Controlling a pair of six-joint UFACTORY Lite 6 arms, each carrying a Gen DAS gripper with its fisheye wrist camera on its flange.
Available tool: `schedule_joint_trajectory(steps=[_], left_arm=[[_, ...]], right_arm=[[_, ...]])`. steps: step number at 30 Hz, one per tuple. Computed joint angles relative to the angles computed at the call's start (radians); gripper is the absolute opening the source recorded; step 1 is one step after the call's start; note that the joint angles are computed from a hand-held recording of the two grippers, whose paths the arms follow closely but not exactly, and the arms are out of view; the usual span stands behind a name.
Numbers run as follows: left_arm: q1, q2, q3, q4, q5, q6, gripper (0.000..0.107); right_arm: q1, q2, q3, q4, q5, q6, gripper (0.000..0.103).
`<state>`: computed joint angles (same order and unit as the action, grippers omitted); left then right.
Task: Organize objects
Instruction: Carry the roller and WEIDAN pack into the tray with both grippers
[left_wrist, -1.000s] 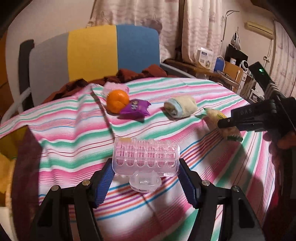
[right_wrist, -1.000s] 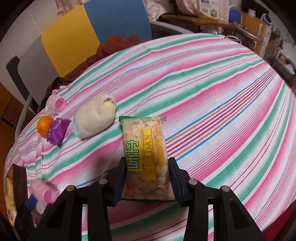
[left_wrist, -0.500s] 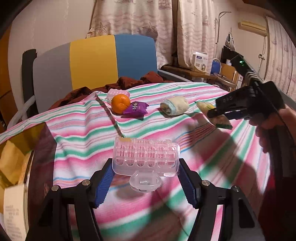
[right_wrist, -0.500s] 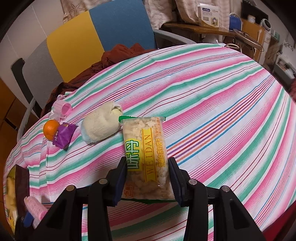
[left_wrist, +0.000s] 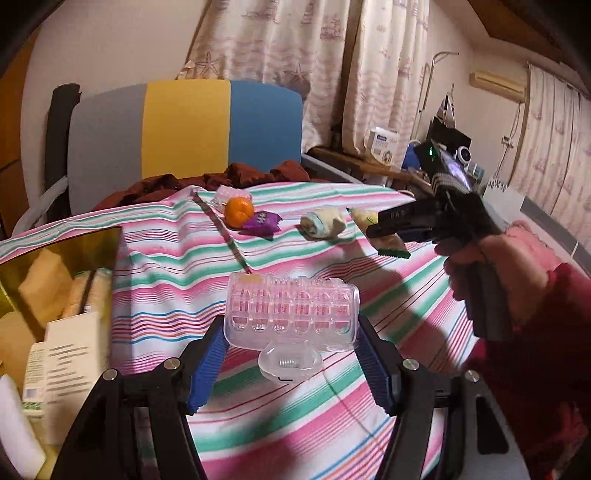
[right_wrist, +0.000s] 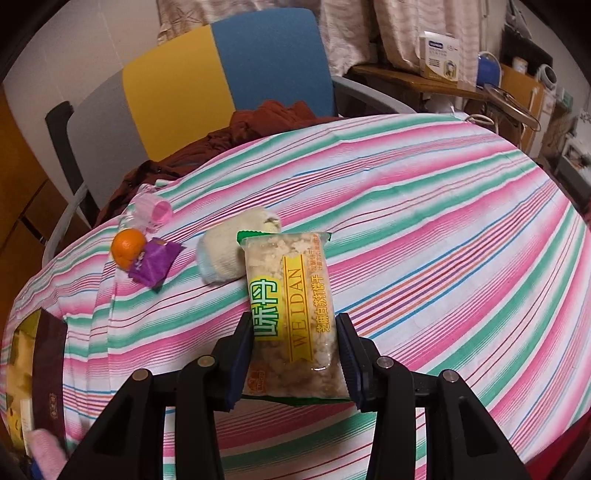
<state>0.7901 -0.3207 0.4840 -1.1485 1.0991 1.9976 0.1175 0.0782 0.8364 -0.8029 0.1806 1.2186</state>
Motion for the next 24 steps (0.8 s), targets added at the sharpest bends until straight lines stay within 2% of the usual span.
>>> schedule_joint_trajectory(steps=[4,5,10,11,15,21,24], left_arm=[[0.137,0.040,0.071,0.040,0.093,0.020,0.068],[0.160,0.052,0.088,0.044,0.107,0.025,0.068],[0.254,0.151,0.214,0.058,0.176,0.006,0.068],[0.269,0.177,0.243,0.058,0.184,-0.004,0.068],[0.309,0.271,0.346,0.050,0.190,-0.044,0.068],[0.343,0.463,0.561,0.049,0.158,-0.146,0.068],[0.353,0.564,0.675,0.054,0.154,-0.201,0.068]], right_arm=[[0.078,-0.048,-0.015,-0.230,0.028,0.236,0.044],[0.096,-0.058,-0.016,-0.240,0.035,0.255,0.044],[0.232,-0.100,-0.003,-0.162,0.052,0.255,0.044],[0.255,-0.096,0.011,-0.111,0.052,0.203,0.044],[0.400,-0.059,0.096,-0.074,0.083,0.200,0.044],[0.593,0.071,0.272,-0.094,0.102,0.309,0.044],[0.648,0.174,0.400,0.057,0.089,0.198,0.044]])
